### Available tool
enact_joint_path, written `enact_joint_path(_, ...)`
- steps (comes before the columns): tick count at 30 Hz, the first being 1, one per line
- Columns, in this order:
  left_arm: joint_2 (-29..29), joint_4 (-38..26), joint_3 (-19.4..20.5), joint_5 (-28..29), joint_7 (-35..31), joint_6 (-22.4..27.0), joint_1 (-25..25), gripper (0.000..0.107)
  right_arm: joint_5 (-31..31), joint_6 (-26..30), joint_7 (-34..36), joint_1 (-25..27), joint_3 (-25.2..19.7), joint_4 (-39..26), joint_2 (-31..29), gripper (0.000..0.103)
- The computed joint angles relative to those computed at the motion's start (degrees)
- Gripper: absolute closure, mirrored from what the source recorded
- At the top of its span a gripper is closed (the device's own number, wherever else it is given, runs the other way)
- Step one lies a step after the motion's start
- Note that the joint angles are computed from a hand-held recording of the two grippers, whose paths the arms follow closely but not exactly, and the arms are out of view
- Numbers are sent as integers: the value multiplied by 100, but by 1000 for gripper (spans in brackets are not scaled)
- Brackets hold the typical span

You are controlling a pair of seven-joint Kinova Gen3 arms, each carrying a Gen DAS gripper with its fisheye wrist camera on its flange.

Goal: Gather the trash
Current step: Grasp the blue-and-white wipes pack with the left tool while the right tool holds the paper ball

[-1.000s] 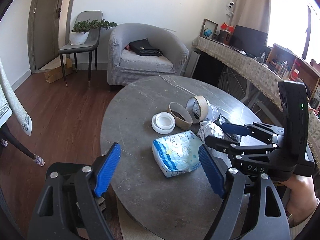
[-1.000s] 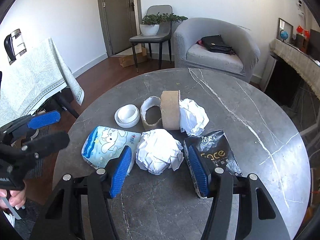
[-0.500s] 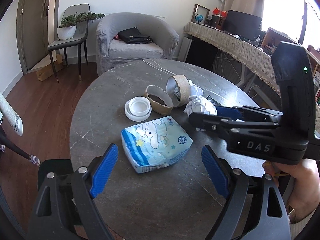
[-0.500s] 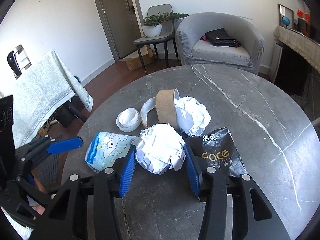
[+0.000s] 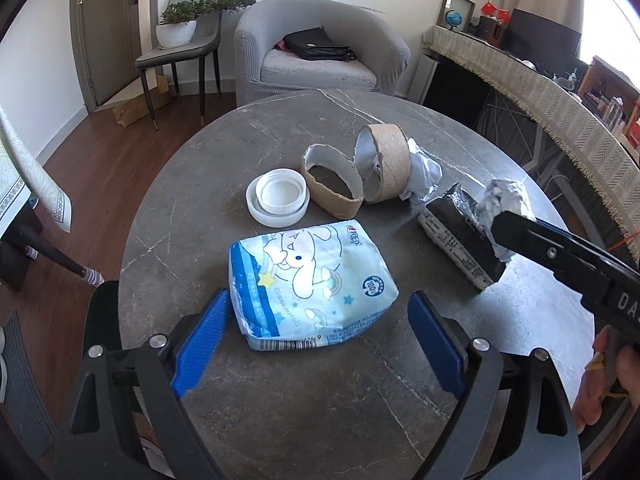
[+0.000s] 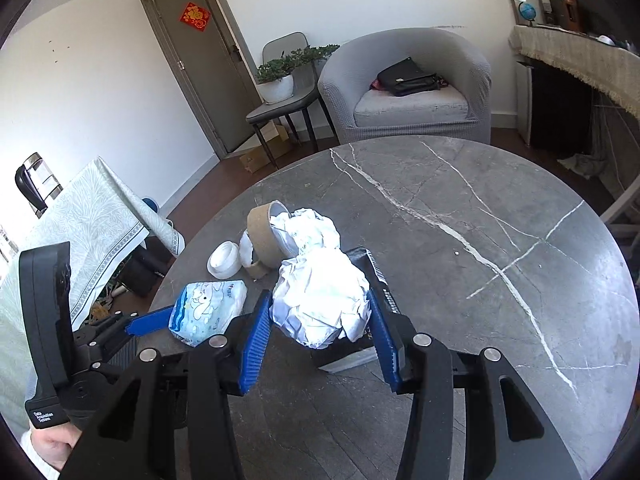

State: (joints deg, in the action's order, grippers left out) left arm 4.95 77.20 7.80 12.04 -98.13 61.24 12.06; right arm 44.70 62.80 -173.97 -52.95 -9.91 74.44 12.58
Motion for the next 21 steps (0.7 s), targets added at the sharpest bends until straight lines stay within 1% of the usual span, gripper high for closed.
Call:
enact_joint_path(5,95,-163,50,-676,782,-8,294,16,74,17,-206,-6,-42,223,-166,55)
enact_joint_path(9,204,-315,91,-1372,1455,55,612,15,79,18,-336,57,-131,342,-258,55)
enact_joint_path(13,261,-343,104,-1922,1908,67,868,15,71,-26,-359,128,-207,408,-320,55)
enact_joint_path(16,257,-306,103,-2020,2022,14,913,15,88,-109,-463,168,-254,557,-418,55)
enact_joint_path(21,255,-289,96,-2096,2136,-40,925,15,69,-56,-493,224,-331,555,-436,55)
